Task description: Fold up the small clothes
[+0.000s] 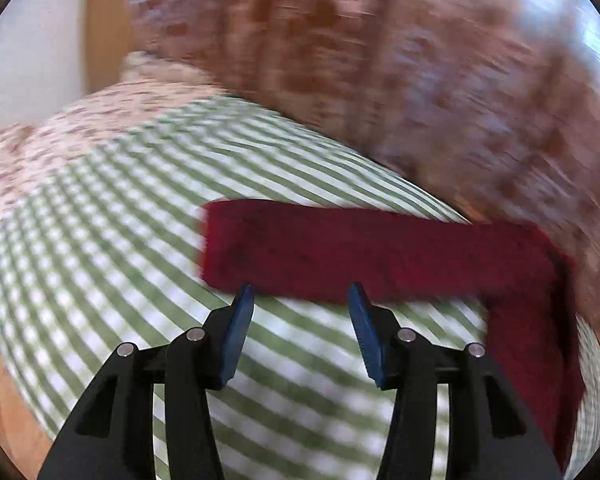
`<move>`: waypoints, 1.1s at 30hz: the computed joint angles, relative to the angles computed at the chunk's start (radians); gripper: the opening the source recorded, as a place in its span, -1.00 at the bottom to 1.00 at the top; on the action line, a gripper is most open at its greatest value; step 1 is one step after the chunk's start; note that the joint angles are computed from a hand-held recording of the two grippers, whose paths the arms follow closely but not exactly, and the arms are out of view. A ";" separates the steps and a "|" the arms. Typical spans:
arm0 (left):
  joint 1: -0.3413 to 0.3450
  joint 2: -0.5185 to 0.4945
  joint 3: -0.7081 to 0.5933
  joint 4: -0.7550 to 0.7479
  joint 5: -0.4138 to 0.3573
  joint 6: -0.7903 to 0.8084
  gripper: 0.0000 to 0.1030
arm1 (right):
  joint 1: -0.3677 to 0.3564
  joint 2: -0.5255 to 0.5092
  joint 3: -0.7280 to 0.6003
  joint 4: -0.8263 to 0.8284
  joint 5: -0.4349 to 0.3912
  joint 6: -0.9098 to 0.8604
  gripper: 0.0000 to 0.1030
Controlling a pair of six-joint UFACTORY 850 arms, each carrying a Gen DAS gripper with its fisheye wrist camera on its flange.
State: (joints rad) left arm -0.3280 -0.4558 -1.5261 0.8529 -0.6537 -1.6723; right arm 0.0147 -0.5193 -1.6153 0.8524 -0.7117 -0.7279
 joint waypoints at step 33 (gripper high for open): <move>-0.133 -0.127 -0.049 -1.164 0.359 1.186 -0.59 | -0.089 -0.316 -0.555 -0.792 0.221 0.592 0.77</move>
State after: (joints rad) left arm -0.4606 -0.5825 -1.5747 -0.3114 -0.2949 -0.4863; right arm -0.0748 -0.8352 -2.1703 0.0601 -0.4909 -0.1359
